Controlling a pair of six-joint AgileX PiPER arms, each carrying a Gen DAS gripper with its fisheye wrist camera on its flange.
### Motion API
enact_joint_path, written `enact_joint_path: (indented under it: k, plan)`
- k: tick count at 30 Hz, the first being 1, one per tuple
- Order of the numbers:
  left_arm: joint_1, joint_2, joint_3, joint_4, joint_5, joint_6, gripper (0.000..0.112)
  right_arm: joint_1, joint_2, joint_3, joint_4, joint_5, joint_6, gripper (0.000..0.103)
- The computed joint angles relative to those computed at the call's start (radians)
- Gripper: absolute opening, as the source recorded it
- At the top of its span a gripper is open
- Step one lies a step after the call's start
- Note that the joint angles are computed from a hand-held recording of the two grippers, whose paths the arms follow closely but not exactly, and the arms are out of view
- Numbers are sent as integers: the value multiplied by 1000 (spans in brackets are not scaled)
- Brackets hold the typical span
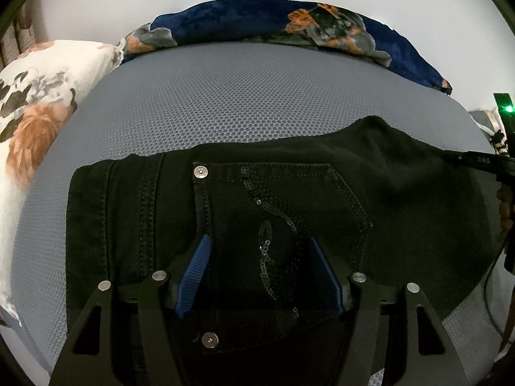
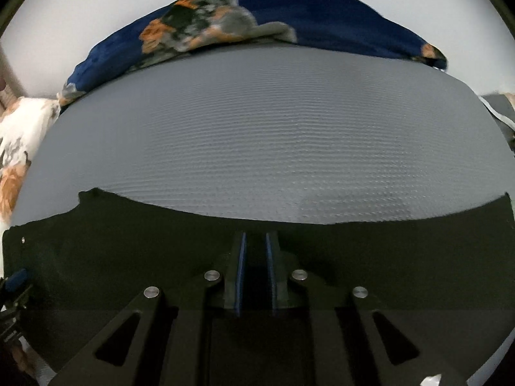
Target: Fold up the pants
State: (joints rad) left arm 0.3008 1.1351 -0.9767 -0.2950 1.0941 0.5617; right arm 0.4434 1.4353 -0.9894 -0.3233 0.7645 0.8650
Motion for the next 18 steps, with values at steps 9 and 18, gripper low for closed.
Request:
enact_joint_path:
  k: [9, 18]
  plan:
    - [-24, -24, 13, 30, -20, -38, 65, 50, -216, 142, 95, 26, -50, 23]
    - [-23, -39, 20, 73, -9, -74, 72, -65, -513, 364, 214, 112, -213, 18]
